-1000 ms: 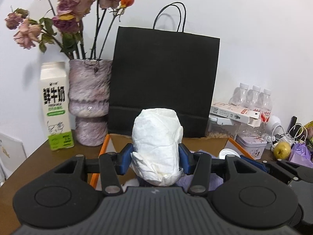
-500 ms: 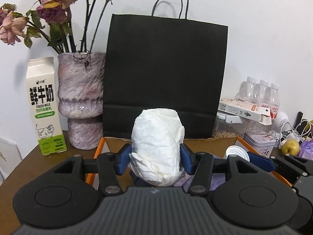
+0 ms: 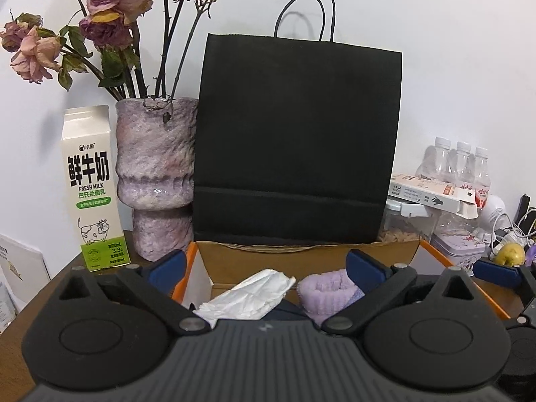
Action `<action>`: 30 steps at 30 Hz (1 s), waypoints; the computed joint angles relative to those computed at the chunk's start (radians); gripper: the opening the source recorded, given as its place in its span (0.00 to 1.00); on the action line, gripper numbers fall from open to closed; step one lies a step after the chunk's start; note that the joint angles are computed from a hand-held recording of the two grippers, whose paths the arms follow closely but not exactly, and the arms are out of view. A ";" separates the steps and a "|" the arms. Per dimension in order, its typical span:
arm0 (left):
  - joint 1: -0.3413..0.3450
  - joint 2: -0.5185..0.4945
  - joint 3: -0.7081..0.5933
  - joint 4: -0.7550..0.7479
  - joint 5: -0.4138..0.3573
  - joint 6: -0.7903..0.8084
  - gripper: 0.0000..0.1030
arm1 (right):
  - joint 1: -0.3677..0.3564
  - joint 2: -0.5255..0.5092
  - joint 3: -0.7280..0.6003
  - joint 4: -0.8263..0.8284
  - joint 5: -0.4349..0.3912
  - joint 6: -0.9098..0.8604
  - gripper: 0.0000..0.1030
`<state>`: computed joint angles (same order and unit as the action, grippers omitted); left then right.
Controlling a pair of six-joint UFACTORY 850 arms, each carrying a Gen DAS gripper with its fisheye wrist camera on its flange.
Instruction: Organize objects
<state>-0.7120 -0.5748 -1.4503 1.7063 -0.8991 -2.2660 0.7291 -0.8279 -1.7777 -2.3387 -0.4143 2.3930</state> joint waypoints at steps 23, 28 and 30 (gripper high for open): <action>-0.138 0.170 0.205 -0.090 -0.091 0.024 1.00 | 0.013 0.261 0.336 -0.211 -0.016 0.250 1.00; -0.186 0.207 0.244 -0.115 -0.120 0.015 1.00 | 0.030 0.338 0.429 -0.241 -0.038 0.289 1.00; -0.205 0.219 0.257 -0.125 -0.136 0.009 1.00 | 0.037 0.366 0.463 -0.242 -0.047 0.293 1.00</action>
<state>-0.9172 -0.3557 -1.1935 1.5812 -1.0349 -2.2566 0.7657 -0.4622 -1.3146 -2.5809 -0.4610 2.6862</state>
